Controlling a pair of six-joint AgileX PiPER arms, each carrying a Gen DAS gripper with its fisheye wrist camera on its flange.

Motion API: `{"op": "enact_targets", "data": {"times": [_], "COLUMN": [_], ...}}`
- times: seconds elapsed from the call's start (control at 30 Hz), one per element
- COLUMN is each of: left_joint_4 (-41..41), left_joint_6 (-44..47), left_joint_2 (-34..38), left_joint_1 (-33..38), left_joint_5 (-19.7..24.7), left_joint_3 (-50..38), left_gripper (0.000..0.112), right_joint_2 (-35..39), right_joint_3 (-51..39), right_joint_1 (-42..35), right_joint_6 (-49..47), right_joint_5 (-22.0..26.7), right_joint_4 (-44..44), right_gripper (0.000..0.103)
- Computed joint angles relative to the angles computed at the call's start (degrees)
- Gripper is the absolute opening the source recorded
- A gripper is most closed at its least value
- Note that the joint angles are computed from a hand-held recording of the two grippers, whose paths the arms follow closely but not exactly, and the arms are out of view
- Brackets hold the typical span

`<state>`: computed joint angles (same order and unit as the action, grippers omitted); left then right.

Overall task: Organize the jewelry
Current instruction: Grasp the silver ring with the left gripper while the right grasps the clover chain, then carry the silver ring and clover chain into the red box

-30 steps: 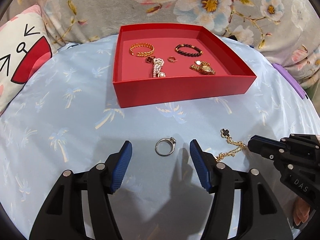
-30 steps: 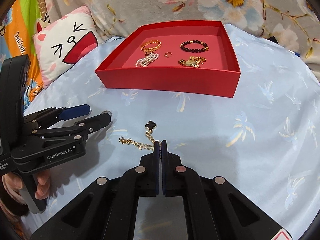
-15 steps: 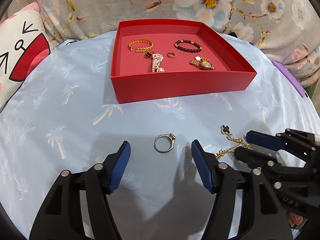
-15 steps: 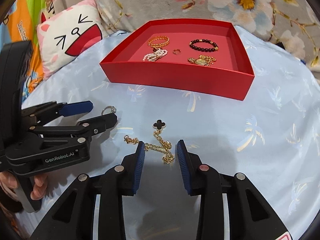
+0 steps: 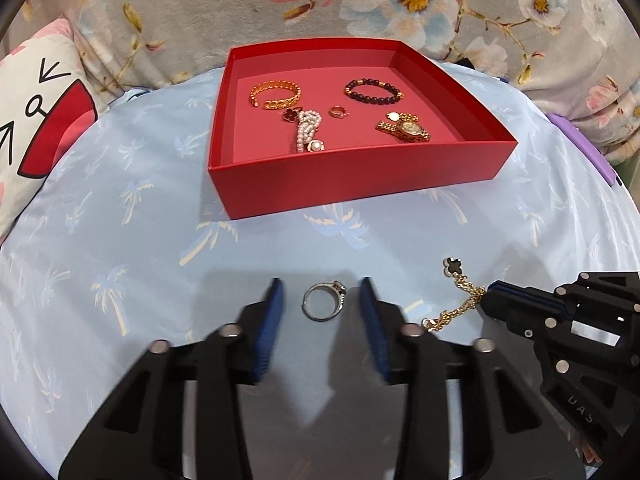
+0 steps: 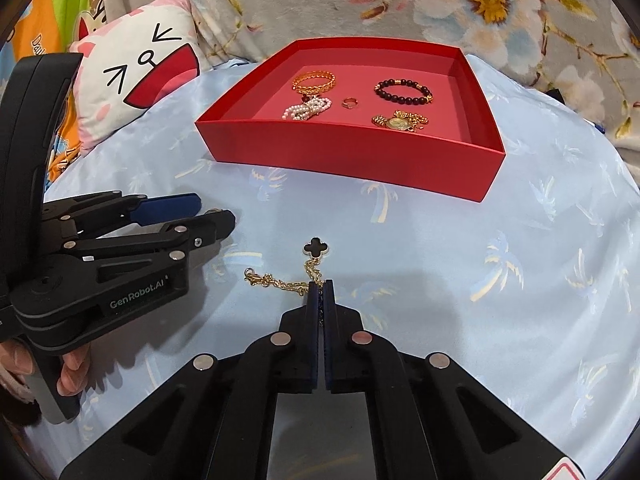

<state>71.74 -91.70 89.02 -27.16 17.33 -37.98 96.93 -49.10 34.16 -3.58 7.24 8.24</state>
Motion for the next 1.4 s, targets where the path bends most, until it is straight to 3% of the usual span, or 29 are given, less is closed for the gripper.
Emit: {"op": "enact_targets", "data": {"times": [0.07, 0.5, 0.63, 0.87, 1.4], "left_joint_4": [0.3, 0.7, -2.1, -10.1, -22.4], "left_joint_6": [0.1, -1.8, 1.0, 10.6, 29.7], "left_joint_2": [0.0, -2.0, -4.7, -10.3, -12.6], "left_joint_1": [-0.2, -3.1, -4.0, -3.8, -0.6], "left_joint_5": [-0.3, 1.3, 2.2, 5.0, 11.3], "left_joint_3": [0.0, 0.9, 1.0, -0.8, -13.3], "left_gripper": [0.021, 0.019, 0.019, 0.02, 0.02], "right_joint_2": [-0.1, -4.5, -7.3, -12.9, -17.6], "right_joint_3": [0.0, 1.7, 1.8, 0.7, -10.3], "right_joint_1": [0.0, -0.3, -1.6, -4.5, -5.9], "right_joint_6": [-0.9, -8.1, -16.4, -14.1, 5.8], "right_joint_5": [0.0, -0.3, 1.5, 4.0, 8.4], "right_joint_4": [0.9, 8.8, 17.4, 14.5, -9.5], "right_gripper": [0.001, 0.001, 0.001, 0.001, 0.001]}}
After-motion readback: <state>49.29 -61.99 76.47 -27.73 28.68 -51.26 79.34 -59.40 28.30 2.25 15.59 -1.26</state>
